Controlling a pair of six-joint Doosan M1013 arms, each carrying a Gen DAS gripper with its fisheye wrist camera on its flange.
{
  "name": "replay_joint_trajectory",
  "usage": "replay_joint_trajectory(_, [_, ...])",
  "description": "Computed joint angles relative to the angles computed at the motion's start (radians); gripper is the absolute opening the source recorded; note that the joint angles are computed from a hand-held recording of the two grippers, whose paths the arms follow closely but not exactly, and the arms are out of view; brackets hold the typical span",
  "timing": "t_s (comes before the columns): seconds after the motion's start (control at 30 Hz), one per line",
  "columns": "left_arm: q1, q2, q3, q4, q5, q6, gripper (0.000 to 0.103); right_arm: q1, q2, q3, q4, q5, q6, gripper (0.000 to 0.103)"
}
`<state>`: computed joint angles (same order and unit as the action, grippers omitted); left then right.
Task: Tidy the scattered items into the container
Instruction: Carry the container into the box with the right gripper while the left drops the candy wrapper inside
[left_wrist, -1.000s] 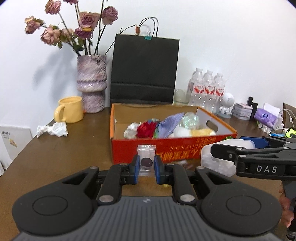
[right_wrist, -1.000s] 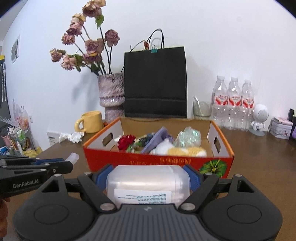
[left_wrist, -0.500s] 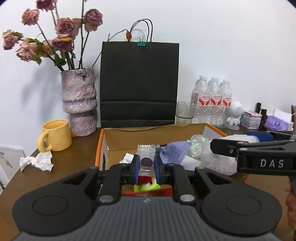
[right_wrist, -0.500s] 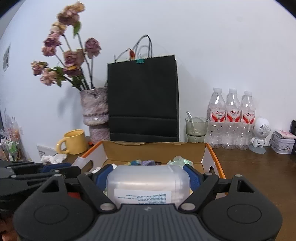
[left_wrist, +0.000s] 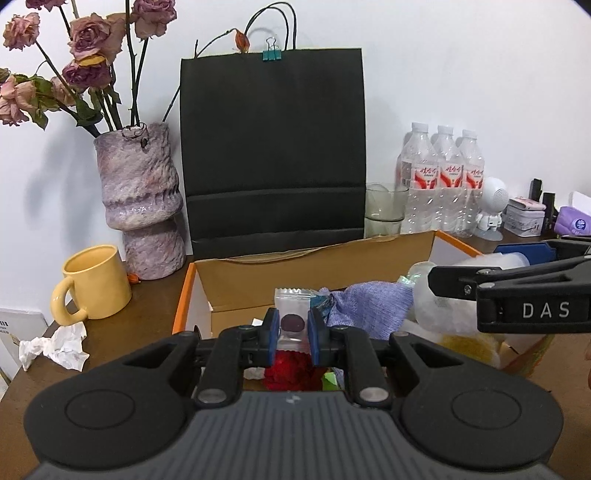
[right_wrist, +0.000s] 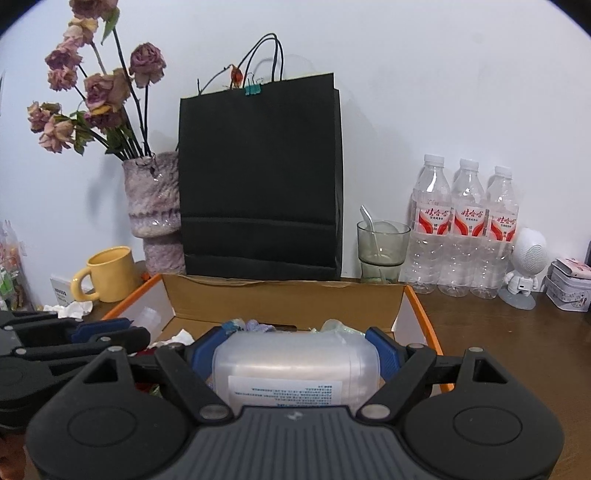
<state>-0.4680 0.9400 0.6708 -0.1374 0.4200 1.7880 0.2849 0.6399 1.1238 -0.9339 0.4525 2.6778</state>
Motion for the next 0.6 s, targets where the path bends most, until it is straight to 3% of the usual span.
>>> replay_joint_trajectory(0.03, [-0.002, 0.005, -0.01, 0.041, 0.007, -0.046, 0.031, -0.001, 0.004, -0.008, 0.021, 0.007, -0.019, 0.082])
replay_joint_trajectory(0.1, [-0.005, 0.01, -0.02, 0.129, 0.007, -0.13, 0.081, -0.006, 0.01, -0.021, 0.062, 0.02, -0.042, 0.088])
replay_joint_trajectory(0.2, [-0.014, 0.005, -0.009, 0.284, -0.018, -0.256, 0.103, -0.011, 0.013, -0.031, 0.108, 0.031, -0.075, 0.103])
replay_joint_trajectory(0.37, [-0.014, 0.004, -0.014, 0.287, -0.004, -0.259, 0.103, -0.013, 0.022, -0.054, 0.172, 0.074, -0.144, 0.103])
replay_joint_trajectory(0.6, [-0.013, 0.005, -0.017, 0.276, 0.003, -0.25, 0.103, -0.014, 0.018, -0.05, 0.192, 0.069, -0.155, 0.103])
